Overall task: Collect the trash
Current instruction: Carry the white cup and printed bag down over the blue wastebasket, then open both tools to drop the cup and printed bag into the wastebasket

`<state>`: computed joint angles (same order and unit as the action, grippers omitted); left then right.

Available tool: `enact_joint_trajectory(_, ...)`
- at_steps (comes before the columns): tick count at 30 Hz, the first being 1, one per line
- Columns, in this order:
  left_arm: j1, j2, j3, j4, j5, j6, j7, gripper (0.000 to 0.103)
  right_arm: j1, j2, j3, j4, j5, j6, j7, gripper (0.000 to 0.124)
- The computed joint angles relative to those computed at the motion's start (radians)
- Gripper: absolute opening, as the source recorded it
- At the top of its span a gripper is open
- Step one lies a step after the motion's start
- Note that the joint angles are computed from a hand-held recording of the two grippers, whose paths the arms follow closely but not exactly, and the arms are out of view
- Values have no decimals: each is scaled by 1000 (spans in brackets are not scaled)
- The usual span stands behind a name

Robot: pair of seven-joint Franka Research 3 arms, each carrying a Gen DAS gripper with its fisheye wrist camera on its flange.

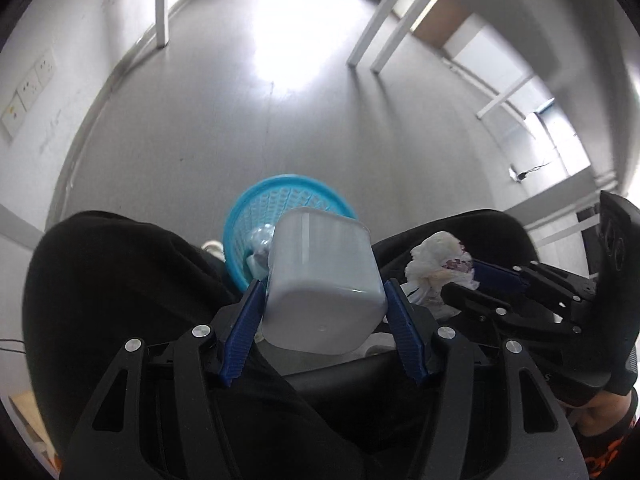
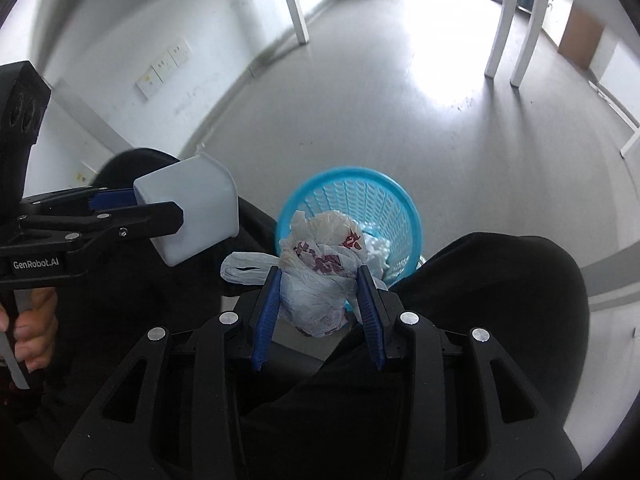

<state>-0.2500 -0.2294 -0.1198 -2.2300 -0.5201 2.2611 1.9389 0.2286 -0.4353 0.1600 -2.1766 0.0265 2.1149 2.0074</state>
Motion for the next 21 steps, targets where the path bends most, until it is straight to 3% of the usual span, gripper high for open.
enact_joint_trajectory(7,32,121,-18,60,27,-1,-99,61,-3,108,-33,30,20,5,-39,36)
enact_joint_trajectory(21,67,310,-88,177,56,32,-177,61,-24,331,-105,108,118,0,-60,36)
